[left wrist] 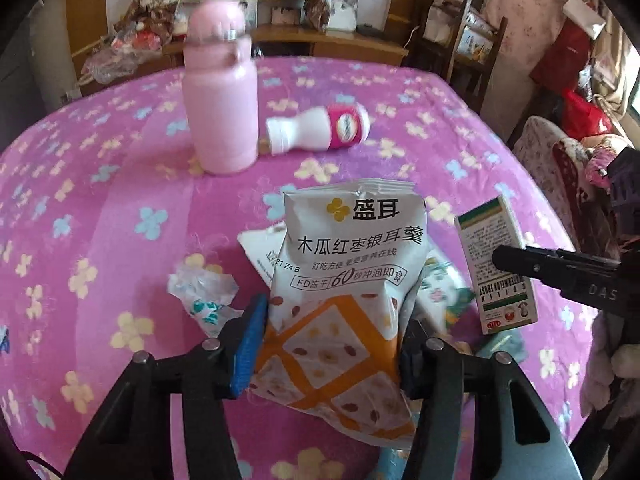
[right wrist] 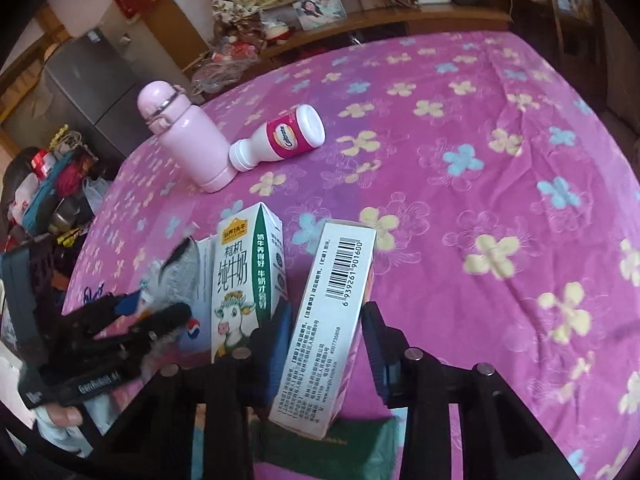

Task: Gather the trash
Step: 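Grasp the white-and-orange snack bag with the left gripper while the right grasps a white carton, then carry the snack bag and white carton over the bucket and open both grippers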

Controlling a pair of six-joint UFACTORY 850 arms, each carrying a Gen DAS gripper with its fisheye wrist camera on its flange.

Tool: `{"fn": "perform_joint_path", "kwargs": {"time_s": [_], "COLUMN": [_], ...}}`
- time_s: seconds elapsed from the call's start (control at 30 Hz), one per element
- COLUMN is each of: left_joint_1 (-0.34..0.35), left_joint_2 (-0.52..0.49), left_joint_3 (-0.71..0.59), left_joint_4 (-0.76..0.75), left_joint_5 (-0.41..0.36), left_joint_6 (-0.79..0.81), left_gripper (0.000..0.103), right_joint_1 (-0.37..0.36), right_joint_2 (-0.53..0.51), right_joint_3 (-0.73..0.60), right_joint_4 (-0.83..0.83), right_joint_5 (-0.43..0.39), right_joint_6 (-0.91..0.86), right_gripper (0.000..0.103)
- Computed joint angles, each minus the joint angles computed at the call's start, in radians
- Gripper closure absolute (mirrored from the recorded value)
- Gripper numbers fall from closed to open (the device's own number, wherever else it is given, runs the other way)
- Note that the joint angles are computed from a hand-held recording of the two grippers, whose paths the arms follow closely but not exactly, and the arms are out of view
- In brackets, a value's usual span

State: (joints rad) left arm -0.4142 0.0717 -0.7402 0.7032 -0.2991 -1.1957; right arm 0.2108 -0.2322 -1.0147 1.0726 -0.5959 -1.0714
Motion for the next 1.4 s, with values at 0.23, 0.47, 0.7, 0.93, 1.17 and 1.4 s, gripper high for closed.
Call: {"fn": "perform_joint_path", "kwargs": {"time_s": [0.23, 0.47, 0.7, 0.93, 1.17, 1.4], "left_joint_1": [-0.091, -0.215, -0.329, -0.407, -0.448, -0.474], "left_joint_2": [0.042, -0.016, -0.143, -0.277, -0.419, -0.564], "left_joint_3": [-0.034, -0.115, -0.251, -0.404, -0.568, -0.744], "left_joint_4": [0.078, 0.136, 0.119, 0.110, 0.033, -0.092], "left_joint_5": [-0.074, -0.112, -0.150, -0.154, -0.145, -0.155], "left_joint_6": [-0.084, -0.158, -0.132, -0.107, -0.012, 0.147], "left_gripper": [0.046, 0.046, 0.046, 0.046, 0.046, 0.046], "right_joint_1": [-0.081, -0.191, -0.350, -0.499, -0.628, -0.721], "right_joint_2": [0.084, 0.177, 0.215, 0.226, 0.193, 0.135], "right_joint_3": [0.057, 0.115, 0.145, 0.146, 0.117, 0.082], "right_joint_4": [0.047, 0.027, 0.003, -0.024, -0.046, -0.069], "right_joint_5": [-0.032, -0.064, -0.110, -0.132, -0.137, -0.108], "right_joint_6": [-0.072, -0.116, -0.146, -0.175, -0.186, -0.193], "right_gripper": [0.073, 0.073, 0.073, 0.073, 0.073, 0.073]}}
